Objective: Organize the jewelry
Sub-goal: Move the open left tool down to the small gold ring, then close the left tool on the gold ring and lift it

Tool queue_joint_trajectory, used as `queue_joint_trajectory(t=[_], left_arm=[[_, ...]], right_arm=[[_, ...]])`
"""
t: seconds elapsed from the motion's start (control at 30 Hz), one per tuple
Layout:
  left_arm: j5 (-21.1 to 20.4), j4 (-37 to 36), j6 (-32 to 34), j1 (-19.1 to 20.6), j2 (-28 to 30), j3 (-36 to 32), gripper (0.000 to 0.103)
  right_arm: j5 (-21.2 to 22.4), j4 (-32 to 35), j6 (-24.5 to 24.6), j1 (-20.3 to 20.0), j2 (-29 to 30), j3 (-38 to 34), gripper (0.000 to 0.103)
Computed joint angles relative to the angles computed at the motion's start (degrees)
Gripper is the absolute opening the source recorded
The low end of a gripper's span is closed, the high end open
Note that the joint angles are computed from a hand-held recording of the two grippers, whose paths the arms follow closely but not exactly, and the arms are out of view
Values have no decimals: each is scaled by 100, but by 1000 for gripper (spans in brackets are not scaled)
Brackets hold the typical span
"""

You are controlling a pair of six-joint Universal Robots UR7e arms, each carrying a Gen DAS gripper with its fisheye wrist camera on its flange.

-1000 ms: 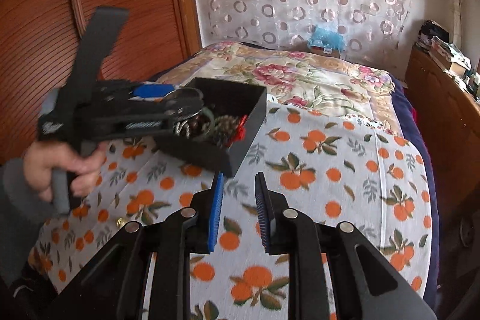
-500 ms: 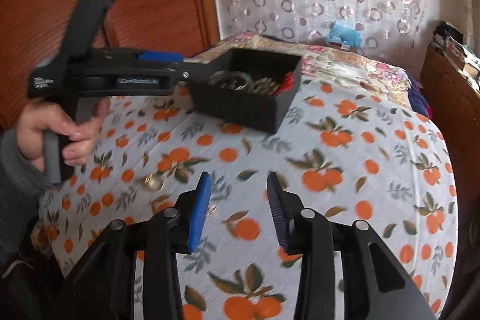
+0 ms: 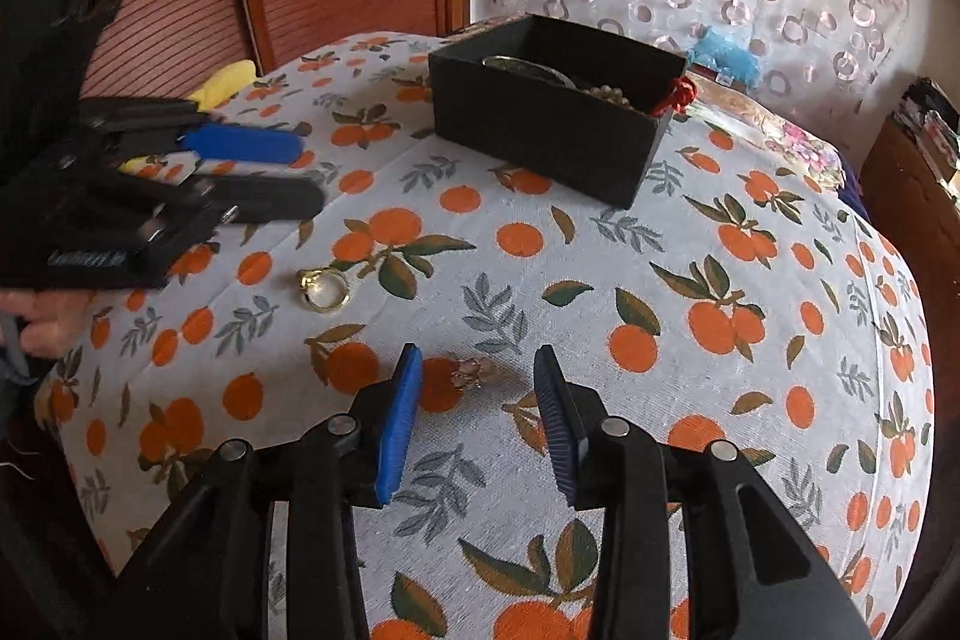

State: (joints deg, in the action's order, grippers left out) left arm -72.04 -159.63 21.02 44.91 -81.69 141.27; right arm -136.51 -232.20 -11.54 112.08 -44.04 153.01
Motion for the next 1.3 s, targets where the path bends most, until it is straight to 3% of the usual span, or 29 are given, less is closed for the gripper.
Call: queue_joint_trajectory(t=[0.13,0.3,0.5,0.6,0.63,0.7,0.73,1.03,1.3], left_arm=[[-133,174,-51,-4,-113,89,44],[-211,241,-66,-106,-96,221,44],[1,108,-28,-252,86,324,44],[172,-81,38,-364,114,425,31],[166,-88,48,-363,104,431,22],[103,-72,59,-330,72,422,18],[95,-134,64,-324,51,437,10],[200,-408,-51,-313,3,265,10],[267,-712,-84,-296,238,-90,10]], right_arm=[[30,-136,-56,-20,38,32,14],[52,-590,-103,-16,165,95,14],[78,-681,-101,55,0,145,14],[70,-646,-97,106,-93,158,14],[70,-635,-91,121,-123,171,14],[53,-598,-90,143,-150,156,14],[45,-595,-91,150,-155,154,14],[21,-443,-186,159,-466,66,14],[114,342,-468,21,-1259,-392,14]])
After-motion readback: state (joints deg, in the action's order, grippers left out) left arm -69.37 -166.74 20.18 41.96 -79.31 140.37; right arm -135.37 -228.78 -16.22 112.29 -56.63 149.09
